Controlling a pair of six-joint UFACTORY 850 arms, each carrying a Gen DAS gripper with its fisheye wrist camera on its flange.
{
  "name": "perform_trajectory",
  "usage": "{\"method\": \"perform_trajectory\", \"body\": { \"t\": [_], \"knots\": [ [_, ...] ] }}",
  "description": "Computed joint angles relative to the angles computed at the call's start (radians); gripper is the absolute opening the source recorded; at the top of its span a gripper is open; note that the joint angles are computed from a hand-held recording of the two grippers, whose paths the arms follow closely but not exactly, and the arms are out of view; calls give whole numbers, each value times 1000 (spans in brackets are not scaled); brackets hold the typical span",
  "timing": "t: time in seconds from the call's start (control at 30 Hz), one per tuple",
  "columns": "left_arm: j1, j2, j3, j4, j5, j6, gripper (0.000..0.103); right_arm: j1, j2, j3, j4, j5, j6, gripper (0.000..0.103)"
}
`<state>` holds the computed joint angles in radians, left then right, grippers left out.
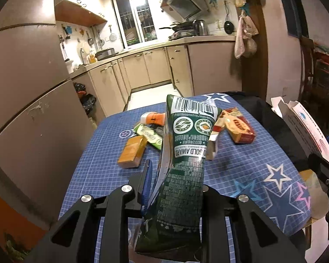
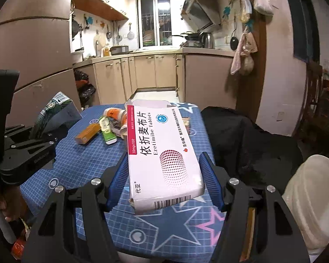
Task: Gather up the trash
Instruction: 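Carry the green carton and white medicine box over the white bucket, then open both tools to drop the carton and box into the bucket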
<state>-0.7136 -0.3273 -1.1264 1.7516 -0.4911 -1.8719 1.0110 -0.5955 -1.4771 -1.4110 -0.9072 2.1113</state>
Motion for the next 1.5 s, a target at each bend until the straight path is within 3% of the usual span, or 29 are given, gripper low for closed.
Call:
{"method": "perform_trajectory", "body": {
  "t": [0.4, 0.97, 1.23, 1.5],
  "knots": [
    [-89, -35, -67, 35, 10, 31, 24, 15, 108, 154, 16, -107, 123, 61],
    [-215, -153, -218, 57, 92, 124, 23, 38, 286, 394, 121, -284, 270, 62],
    [-270, -249, -353, 49, 192, 198, 23, 61, 387, 532, 228, -378, 364, 62],
    [-308, -349, -506, -105, 352, 398, 23, 90, 452, 627, 334, -461, 430, 62]
  ]
}}
